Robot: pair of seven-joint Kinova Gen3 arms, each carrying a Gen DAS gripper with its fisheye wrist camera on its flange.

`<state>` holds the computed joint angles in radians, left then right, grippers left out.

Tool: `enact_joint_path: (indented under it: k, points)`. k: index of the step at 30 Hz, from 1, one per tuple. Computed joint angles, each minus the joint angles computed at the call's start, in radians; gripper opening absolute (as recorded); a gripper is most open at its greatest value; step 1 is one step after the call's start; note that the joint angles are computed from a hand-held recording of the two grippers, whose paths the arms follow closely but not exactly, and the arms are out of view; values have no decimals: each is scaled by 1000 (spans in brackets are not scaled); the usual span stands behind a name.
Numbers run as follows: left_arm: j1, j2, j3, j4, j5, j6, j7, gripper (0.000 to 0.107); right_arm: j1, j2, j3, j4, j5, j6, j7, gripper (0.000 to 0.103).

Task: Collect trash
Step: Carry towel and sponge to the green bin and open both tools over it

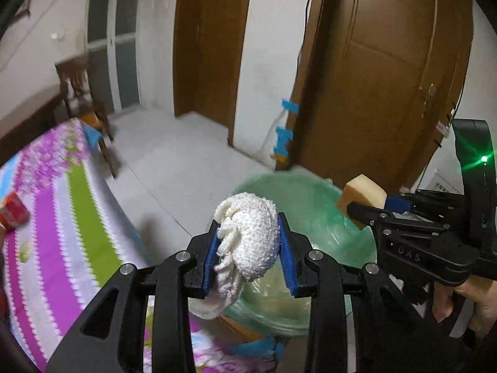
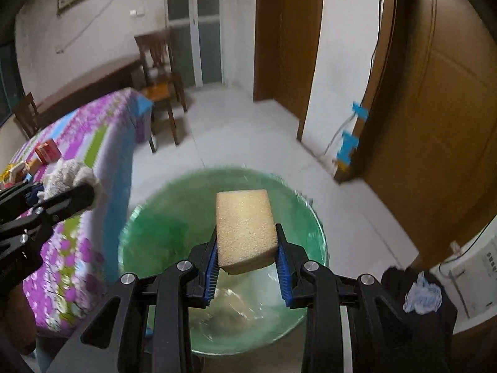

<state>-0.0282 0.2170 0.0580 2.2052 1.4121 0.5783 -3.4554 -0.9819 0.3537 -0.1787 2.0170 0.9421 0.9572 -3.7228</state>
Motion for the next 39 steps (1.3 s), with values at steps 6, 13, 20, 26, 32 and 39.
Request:
enact_joint_path:
  k: [6, 13, 20, 26, 32, 39]
  points:
    - [69, 102, 45, -97, -192, -104, 239, 33, 139, 44, -58, 28, 18, -131, 15, 33]
    - [45, 134, 115, -119, -316, -156, 351, 34, 157, 87, 7, 37, 36, -245, 15, 33]
    - [4, 140, 191, -116, -375, -195, 417, 47, 102, 86, 76, 67, 53, -291, -26, 37]
    - [-50, 131, 253, -102, -352, -228, 399, 68, 122, 56, 10, 110, 115, -243, -137, 58]
    - [-86, 110, 271, -81, -323, -220, 355, 68, 42, 33, 38, 102, 81, -171, -133, 58]
    - [-201, -1, 238, 8, -188, -123, 113, 68, -259, 46, 102, 23, 138, 113, -222, 78]
